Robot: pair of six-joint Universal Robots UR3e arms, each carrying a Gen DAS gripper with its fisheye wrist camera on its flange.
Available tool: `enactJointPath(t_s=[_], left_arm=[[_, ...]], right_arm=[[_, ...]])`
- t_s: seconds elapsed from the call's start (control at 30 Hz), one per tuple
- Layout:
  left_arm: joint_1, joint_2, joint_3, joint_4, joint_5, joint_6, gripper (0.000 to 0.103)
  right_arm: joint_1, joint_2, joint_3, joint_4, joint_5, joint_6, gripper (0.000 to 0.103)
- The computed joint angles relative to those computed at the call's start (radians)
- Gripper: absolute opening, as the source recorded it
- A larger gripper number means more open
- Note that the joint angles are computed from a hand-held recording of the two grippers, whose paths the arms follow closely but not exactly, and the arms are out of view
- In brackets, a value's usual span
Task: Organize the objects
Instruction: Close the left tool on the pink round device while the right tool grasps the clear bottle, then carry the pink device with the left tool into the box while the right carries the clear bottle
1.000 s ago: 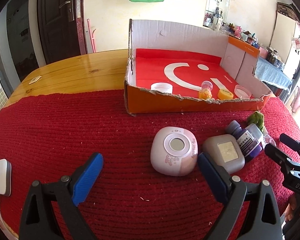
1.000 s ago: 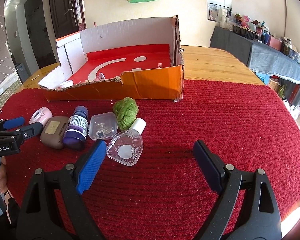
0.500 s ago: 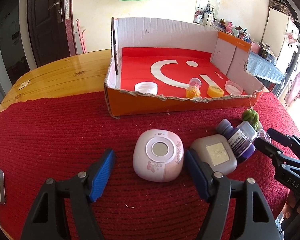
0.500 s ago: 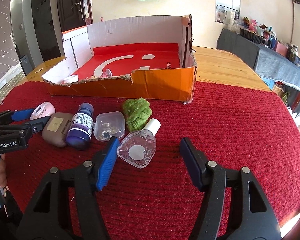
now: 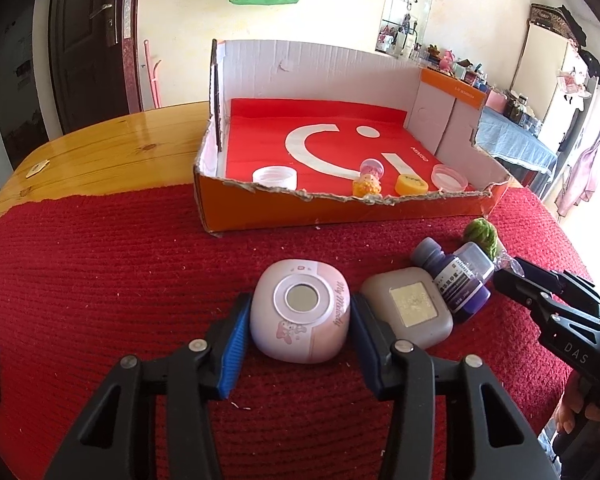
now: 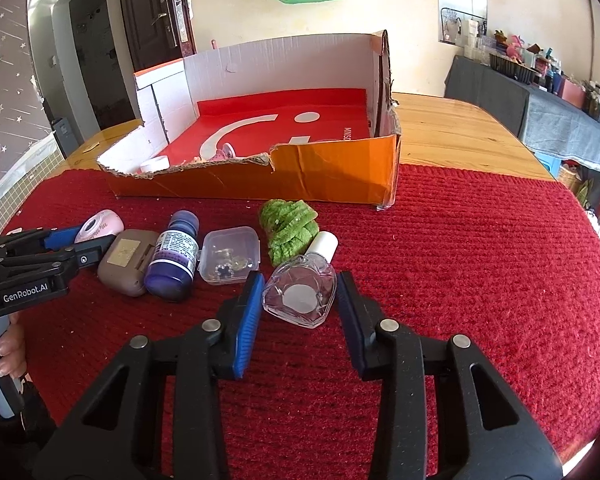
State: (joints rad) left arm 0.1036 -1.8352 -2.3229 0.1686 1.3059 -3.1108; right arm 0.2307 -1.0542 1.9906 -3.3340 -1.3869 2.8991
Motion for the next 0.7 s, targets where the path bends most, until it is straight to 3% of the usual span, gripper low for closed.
enactJointPath(t_s=[0.7], left_arm=[[0.005,0.107,-0.057,0.002,-0.033,0.008,0.050]], right_arm=[[-0.034,-0.092,0.068,-0.030,0.079,-0.022,0.035]])
